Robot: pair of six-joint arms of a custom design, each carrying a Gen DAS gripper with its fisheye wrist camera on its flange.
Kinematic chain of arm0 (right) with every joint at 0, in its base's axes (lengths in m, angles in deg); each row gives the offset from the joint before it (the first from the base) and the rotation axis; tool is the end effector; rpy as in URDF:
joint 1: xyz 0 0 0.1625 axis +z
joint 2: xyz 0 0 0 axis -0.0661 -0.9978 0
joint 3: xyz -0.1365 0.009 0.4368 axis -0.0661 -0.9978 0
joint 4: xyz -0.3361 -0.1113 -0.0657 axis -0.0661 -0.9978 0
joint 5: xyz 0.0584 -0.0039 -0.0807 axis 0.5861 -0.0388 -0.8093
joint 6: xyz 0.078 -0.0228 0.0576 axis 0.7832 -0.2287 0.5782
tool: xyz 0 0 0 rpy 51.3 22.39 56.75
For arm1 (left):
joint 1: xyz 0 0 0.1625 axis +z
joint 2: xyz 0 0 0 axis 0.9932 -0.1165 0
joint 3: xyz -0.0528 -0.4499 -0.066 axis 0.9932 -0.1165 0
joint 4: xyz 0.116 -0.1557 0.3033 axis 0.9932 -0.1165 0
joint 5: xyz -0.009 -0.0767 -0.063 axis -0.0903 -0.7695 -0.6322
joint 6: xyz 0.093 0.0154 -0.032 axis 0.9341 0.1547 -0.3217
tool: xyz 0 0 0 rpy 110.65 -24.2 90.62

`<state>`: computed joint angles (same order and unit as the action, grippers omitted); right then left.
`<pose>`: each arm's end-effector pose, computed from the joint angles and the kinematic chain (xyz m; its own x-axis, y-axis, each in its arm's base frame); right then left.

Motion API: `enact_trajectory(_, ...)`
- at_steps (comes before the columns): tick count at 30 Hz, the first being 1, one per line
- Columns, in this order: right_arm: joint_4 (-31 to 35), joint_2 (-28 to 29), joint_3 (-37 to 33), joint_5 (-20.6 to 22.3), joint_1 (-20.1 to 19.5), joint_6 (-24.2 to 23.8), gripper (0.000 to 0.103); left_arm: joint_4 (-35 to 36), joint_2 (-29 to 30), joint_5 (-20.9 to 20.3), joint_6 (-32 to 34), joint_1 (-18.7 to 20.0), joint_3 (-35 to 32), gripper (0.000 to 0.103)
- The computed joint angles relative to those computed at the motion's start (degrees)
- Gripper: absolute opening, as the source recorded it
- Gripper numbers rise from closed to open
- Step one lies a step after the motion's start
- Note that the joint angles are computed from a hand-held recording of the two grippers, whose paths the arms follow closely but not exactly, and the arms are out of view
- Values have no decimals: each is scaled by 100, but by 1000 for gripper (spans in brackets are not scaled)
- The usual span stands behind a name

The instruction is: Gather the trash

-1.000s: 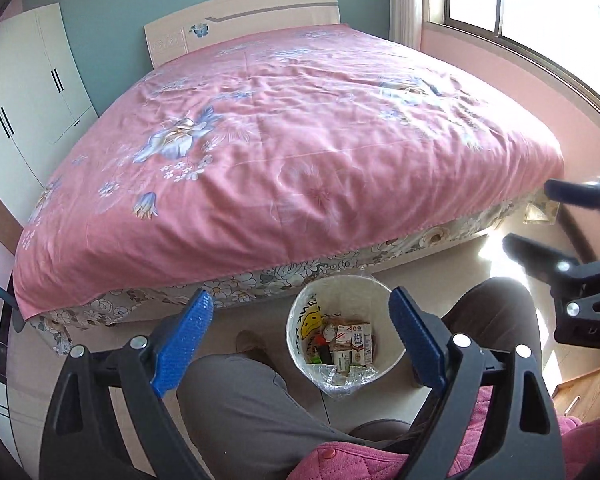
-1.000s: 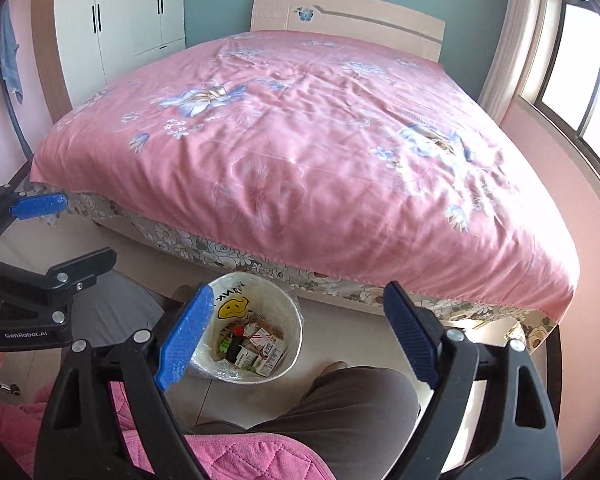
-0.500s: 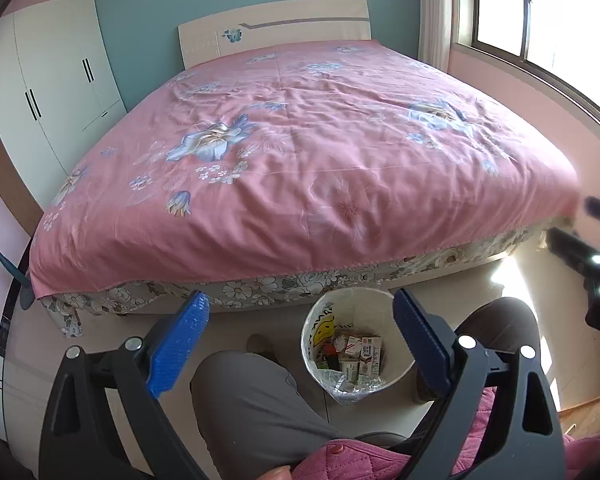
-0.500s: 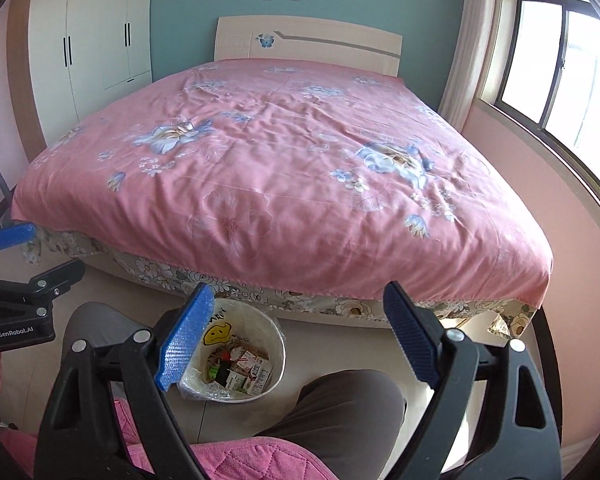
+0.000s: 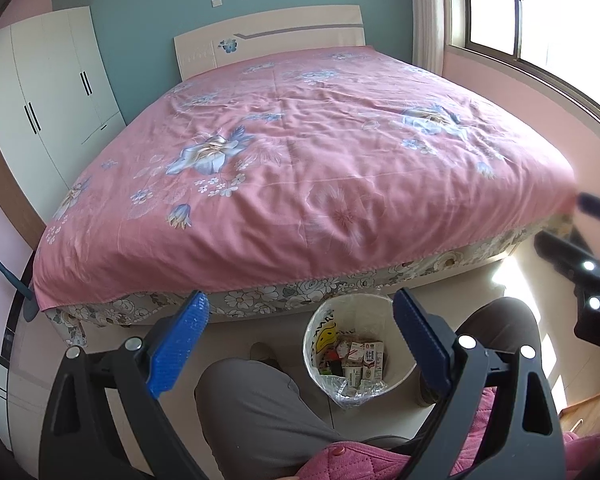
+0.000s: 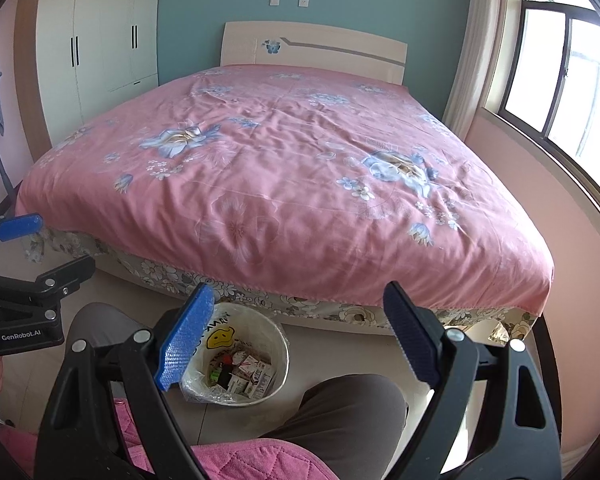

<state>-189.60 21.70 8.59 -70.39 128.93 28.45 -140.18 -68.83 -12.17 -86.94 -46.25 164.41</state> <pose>0.4120 -0.5038 0.3091 -0.6201 0.0242 0.7842 -0.5568 0.6906 -0.4616 -0.3648 -0.5426 0.3413 -0.5903 0.2835 -0.7558 0.6778 0.6826 -0.2733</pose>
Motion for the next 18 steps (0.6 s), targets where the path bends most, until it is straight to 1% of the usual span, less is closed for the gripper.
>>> enact_trajectory(3,-37,13,-2,-1,-1,-25,85,-31,6,16,22,-12,0,95)
enact_trajectory(8,84,0,-4,5,6,95,85,-84,6,32,65,-27,18,95)
enact_trajectory(18,-13,38,-8,7,5,-26,85,-128,5,73,111,-43,25,95)
